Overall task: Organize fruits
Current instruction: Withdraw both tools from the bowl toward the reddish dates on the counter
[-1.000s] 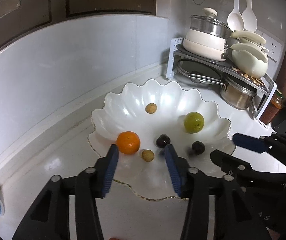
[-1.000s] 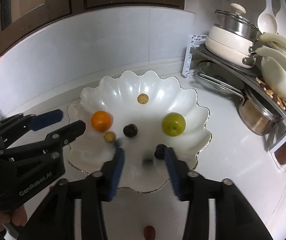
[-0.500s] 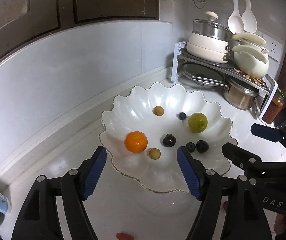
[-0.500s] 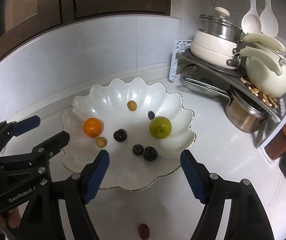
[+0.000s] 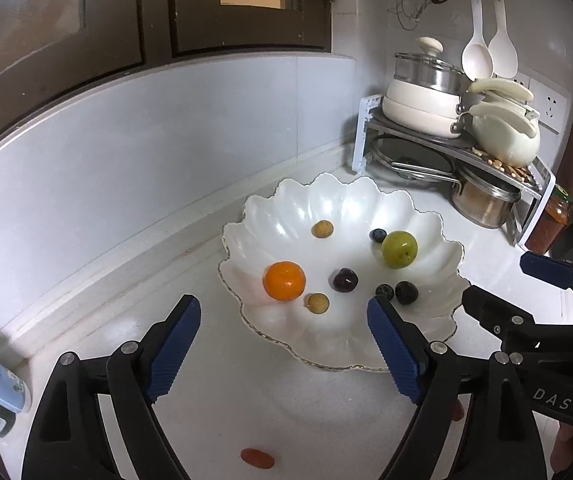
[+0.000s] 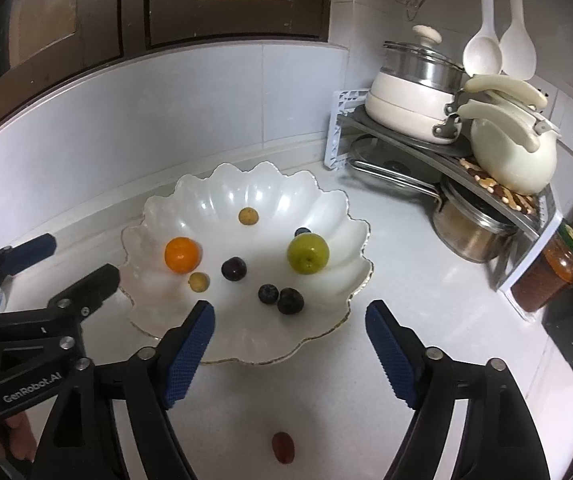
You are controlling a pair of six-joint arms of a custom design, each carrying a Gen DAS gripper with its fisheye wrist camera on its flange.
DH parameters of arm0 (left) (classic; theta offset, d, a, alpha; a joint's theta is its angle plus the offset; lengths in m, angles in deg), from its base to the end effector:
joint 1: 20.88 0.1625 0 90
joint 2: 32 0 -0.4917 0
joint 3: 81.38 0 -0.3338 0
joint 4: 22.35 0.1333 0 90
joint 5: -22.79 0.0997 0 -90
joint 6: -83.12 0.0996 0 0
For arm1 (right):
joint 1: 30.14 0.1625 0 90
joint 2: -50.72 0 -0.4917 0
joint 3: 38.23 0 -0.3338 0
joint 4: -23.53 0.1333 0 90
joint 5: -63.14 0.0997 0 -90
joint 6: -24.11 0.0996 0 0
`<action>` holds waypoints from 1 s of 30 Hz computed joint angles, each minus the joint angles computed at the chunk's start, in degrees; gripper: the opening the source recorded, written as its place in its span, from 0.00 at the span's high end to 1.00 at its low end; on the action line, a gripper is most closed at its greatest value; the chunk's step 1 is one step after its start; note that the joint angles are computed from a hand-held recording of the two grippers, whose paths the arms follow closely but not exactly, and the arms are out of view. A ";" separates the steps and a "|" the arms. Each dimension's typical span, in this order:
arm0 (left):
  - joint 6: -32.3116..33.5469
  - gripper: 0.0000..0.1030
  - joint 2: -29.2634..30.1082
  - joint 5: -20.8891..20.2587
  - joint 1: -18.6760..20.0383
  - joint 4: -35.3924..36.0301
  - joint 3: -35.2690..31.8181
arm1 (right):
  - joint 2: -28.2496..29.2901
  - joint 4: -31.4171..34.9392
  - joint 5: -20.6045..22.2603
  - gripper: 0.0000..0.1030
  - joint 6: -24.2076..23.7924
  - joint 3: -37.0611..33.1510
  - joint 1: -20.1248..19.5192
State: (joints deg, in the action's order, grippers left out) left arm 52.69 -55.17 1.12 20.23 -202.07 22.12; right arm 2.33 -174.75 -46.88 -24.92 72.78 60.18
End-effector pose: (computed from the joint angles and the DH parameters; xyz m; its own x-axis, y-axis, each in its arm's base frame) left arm -0.3130 -0.5729 0.0069 -0.6843 -0.1746 -0.7079 0.4601 0.6498 -0.6051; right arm 0.1026 -0.6161 0.2396 -0.6140 -0.3706 0.6969 -0.7130 0.6392 -0.2883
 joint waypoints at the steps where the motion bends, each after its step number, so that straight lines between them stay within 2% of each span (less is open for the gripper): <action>1: -0.75 0.15 -0.22 0.30 -0.16 0.54 0.34 | -0.06 -0.29 -0.15 0.23 0.18 0.16 0.06; 11: -6.99 0.13 -1.88 1.64 -1.34 4.41 3.92 | -0.56 -2.77 -1.17 0.23 3.23 2.59 0.21; 18: -10.58 0.13 -2.60 2.06 -1.94 6.68 6.18 | -0.60 -5.07 -1.06 0.23 3.35 4.52 0.00; 24: -12.19 0.13 -1.91 4.72 -2.62 6.75 7.79 | -0.54 -8.01 -0.64 0.23 2.62 6.79 -0.62; 30: -13.66 0.13 -1.15 4.27 -2.65 4.21 9.73 | 0.04 -11.17 -0.65 0.23 1.85 8.77 -1.49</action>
